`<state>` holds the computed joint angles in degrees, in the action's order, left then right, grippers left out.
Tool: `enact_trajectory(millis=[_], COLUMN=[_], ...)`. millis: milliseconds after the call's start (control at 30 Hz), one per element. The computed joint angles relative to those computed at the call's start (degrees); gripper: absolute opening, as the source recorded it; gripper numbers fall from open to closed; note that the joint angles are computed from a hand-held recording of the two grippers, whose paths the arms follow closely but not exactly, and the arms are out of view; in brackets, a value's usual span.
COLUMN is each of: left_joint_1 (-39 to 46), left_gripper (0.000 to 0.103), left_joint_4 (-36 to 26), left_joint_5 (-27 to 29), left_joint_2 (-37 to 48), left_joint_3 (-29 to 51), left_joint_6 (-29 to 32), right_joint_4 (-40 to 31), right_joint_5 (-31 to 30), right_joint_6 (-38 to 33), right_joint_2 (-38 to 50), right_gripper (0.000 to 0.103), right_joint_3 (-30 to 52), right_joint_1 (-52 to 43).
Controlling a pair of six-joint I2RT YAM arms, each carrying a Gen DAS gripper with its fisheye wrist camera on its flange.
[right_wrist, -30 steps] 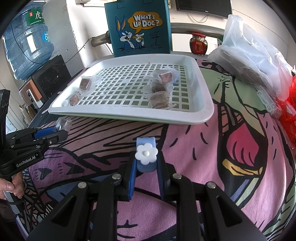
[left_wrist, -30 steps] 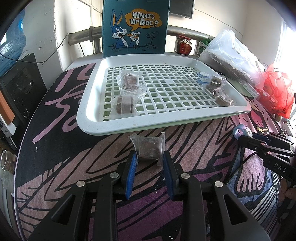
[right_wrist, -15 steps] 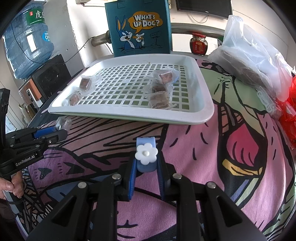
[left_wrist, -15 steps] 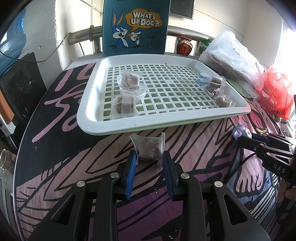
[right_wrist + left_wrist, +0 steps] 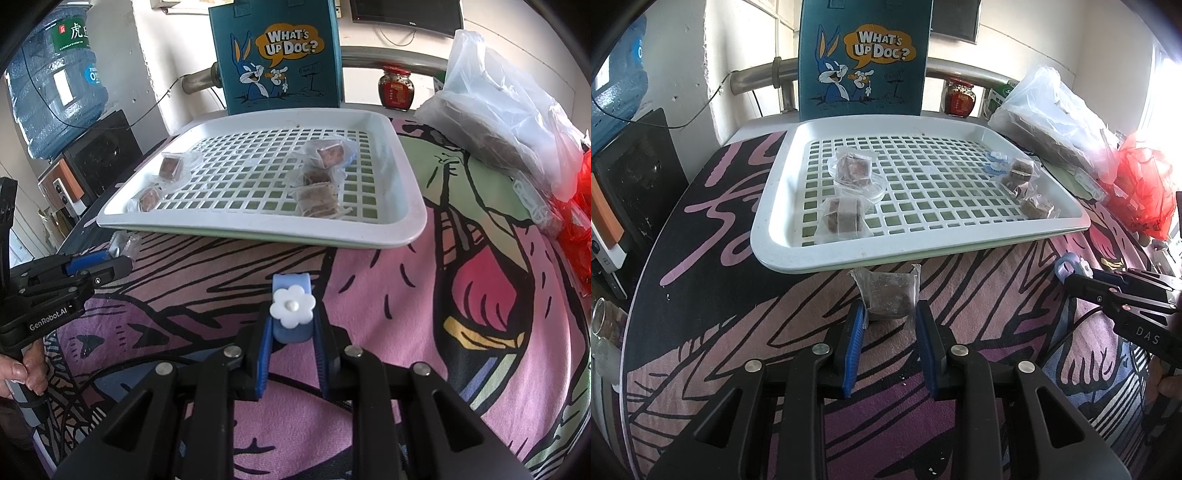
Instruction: Organize objects
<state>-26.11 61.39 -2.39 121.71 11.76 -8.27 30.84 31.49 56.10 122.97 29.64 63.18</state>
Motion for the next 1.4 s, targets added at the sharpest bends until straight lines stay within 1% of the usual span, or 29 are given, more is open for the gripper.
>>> enact_trajectory(millis=[200, 300, 400, 600, 867, 1000, 1400], left_joint_1=[-1.0, -0.5, -1.0, -1.0, -1.4, -1.6, -1.7], left_gripper=[0.026, 0.026, 0.026, 0.026, 0.026, 0.026, 0.026], left_joint_4=[1.6, 3.1, 5.3, 6.8, 8.1, 10.4, 10.5], left_joint_5=[-1.2, -0.6, -1.3, -1.6, -2.2, -2.7, -2.9], left_joint_2=[0.0, 0.3, 0.7, 1.0, 1.0, 1.5, 1.2], left_joint_3=[-0.7, -1.3, -2.1, -2.6, -3.2, -4.1, -4.4], left_joint_6=[0.2, 0.2, 0.2, 0.2, 0.4, 0.1, 0.2], right_joint_4=[2.8, 3.9, 4.9, 5.8, 7.0, 7.6, 9.4], right_joint_5=[0.9, 2.4, 4.0, 7.0, 7.5, 7.9, 8.0], right_joint_6=[-0.7, -1.0, -1.1, -0.6, -1.5, -1.4, -1.5], right_joint_2=[-0.5, -1.0, -1.4, -2.2, -2.5, -2.4, -2.4], right_gripper=[0.02, 0.02, 0.02, 0.02, 0.02, 0.02, 0.02], right_joint_3=[-1.6, -2.3, -3.0, -3.9, -4.6, -4.8, -5.6], right_joint_1=[0.6, 1.6, 2.6, 4.2, 4.5, 4.7, 4.9])
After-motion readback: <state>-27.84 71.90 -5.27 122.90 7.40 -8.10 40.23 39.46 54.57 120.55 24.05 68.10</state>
